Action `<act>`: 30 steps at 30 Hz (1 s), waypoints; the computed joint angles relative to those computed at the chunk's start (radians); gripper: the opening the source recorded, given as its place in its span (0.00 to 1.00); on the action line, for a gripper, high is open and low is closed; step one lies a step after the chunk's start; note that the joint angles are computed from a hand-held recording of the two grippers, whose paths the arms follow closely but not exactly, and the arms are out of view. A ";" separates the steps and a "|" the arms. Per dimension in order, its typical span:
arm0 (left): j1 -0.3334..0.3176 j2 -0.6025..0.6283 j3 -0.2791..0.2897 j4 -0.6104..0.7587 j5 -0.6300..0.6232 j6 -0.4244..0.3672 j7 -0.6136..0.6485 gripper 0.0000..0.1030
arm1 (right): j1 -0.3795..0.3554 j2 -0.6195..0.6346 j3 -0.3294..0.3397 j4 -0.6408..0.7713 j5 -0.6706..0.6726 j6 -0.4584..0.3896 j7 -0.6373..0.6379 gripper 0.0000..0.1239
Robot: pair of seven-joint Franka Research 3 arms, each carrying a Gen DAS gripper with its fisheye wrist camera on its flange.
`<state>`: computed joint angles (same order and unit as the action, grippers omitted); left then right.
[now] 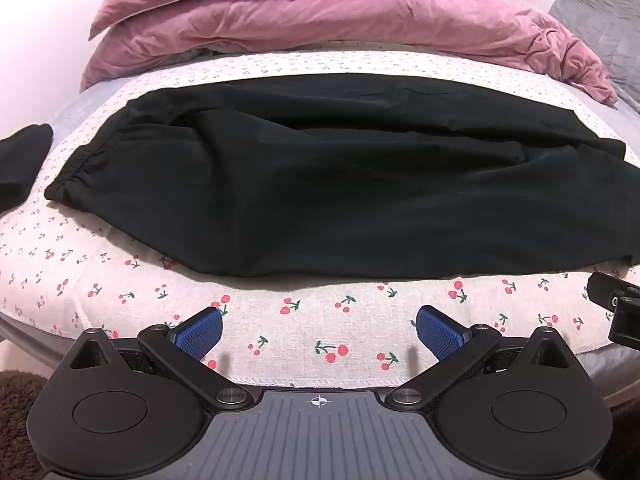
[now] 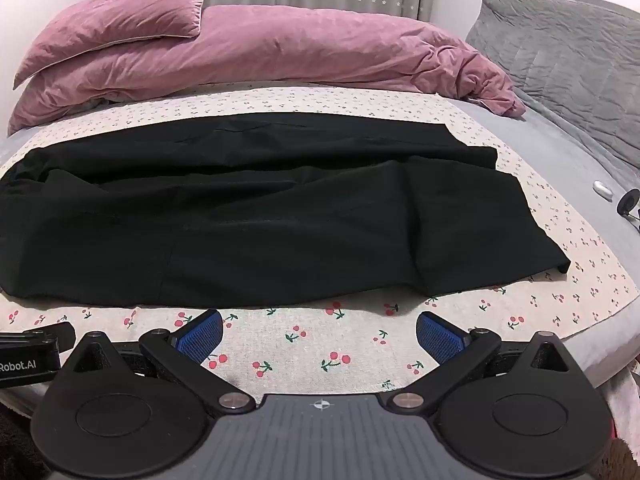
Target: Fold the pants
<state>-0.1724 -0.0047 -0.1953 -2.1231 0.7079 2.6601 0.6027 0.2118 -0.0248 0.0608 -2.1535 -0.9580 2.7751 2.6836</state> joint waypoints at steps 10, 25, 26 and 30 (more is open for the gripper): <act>-0.003 -0.005 -0.005 -0.002 0.004 -0.007 -0.001 1.00 | -0.008 -0.008 0.001 -0.007 -0.006 0.011 0.010 0.83; -0.001 -0.004 -0.003 -0.005 0.010 0.007 -0.006 1.00 | -0.006 -0.002 0.003 0.000 -0.014 0.005 0.013 0.83; 0.000 -0.005 -0.002 -0.006 0.009 0.009 -0.005 1.00 | -0.006 -0.001 0.003 0.000 -0.014 0.006 0.012 0.83; 0.002 -0.009 -0.001 -0.014 0.022 0.025 -0.026 1.00 | -0.001 0.000 0.001 0.002 -0.008 0.007 0.005 0.83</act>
<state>-0.1703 -0.0135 -0.1961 -2.1368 0.7301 2.6852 0.5770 0.2103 -0.0247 0.0623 -2.1518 -0.9661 2.7821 2.6887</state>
